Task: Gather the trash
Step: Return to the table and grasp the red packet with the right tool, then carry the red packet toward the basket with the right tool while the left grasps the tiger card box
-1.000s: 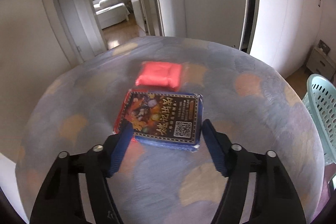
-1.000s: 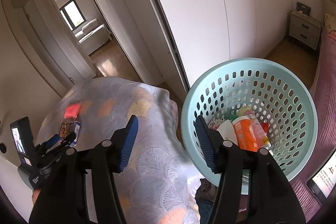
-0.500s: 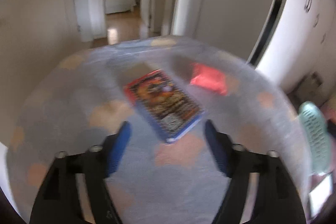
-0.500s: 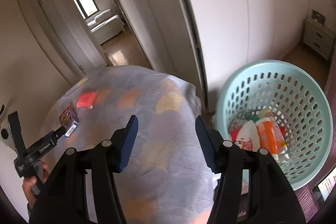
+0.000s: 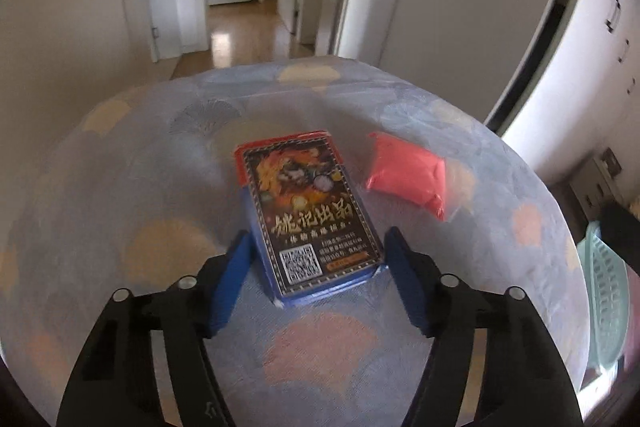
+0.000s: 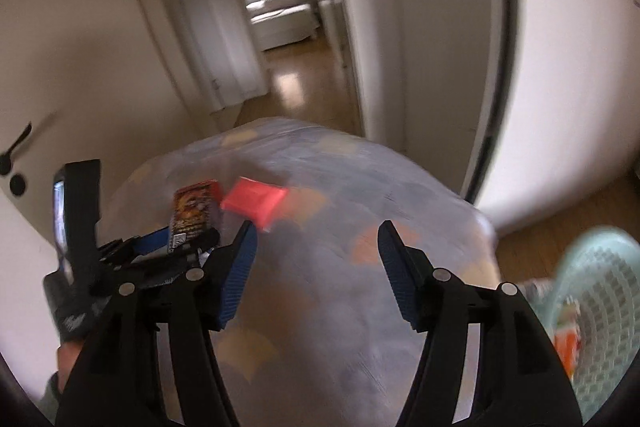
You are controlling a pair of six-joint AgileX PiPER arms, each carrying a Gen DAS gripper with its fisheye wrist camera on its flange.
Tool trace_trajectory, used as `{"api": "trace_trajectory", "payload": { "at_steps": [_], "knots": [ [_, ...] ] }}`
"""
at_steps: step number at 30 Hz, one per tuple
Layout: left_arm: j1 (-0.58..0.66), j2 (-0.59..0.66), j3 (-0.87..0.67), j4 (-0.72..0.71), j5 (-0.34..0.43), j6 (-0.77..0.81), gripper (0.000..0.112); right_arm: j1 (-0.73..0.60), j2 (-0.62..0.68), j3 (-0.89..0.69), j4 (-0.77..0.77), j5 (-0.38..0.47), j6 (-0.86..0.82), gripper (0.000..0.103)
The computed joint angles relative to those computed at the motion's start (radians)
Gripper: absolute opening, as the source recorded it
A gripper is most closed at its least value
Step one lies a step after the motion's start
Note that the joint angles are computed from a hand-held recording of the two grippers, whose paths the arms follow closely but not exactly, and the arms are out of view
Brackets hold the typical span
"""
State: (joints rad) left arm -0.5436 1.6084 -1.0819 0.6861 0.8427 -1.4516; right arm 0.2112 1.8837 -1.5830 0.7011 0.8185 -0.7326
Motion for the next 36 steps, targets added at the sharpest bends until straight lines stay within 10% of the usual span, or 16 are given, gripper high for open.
{"api": "trace_trajectory", "payload": {
  "at_steps": [19,24,27,36],
  "knots": [
    [0.033,-0.141,0.202,0.154,-0.072,-0.172,0.064,0.230,0.409,-0.538,-0.322,0.143,0.188,0.072],
    [0.030,-0.139,0.201,0.156,-0.070,-0.175,0.064,0.262,0.363,-0.444,-0.371,0.050,0.194,0.067],
    [0.024,-0.135,0.198,0.161,-0.062,-0.176,0.064,0.257,0.314,-0.354,-0.350,-0.005,0.161,0.039],
    [-0.037,-0.128,0.184,0.215,-0.033,-0.224,0.063,0.218,0.106,-0.020,-0.241,-0.134,0.051,0.036]
  ]
}}
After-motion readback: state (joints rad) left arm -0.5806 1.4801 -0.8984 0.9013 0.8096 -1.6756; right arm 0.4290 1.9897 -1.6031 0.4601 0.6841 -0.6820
